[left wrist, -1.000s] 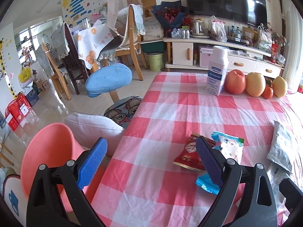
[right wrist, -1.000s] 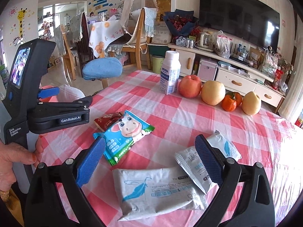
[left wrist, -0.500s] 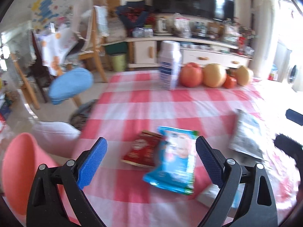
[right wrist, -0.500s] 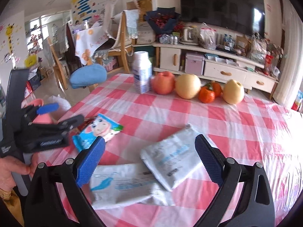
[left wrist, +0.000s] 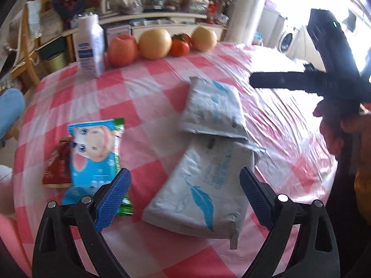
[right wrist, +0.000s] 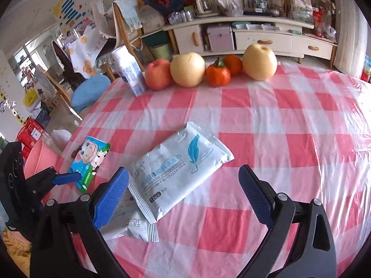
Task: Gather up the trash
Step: 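Grasp the white feather-print wet-wipes pack with the left gripper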
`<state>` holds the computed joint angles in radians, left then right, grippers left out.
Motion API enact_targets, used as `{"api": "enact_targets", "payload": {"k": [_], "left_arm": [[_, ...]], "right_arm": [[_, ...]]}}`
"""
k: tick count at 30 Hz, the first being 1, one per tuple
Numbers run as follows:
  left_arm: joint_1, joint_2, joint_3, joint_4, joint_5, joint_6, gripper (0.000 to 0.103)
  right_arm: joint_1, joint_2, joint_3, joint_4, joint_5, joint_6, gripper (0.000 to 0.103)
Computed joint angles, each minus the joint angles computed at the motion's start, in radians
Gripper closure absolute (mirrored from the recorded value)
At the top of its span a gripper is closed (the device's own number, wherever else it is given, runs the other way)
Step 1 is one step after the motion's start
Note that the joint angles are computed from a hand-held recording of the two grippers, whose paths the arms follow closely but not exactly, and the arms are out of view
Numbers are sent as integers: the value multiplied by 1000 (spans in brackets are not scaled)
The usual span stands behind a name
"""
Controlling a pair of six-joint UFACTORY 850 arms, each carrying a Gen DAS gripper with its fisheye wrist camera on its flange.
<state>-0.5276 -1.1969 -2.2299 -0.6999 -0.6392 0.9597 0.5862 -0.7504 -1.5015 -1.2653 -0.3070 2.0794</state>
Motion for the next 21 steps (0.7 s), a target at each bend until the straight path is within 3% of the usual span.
{"api": "enact_targets", "payload": {"k": [3,11,21], "left_arm": [[-10,-38,-57,54,-45,-48,9],[3,-154,-249,36,-216,-159,9],[-12,-138,-219,12,-294,-61,9]], "right_arm": [[-10,-18,-16,88,57,-81,7],[-18,-72,-83,465,79,-493,7],[-19,-87,-102,463,57,-500,7]]}}
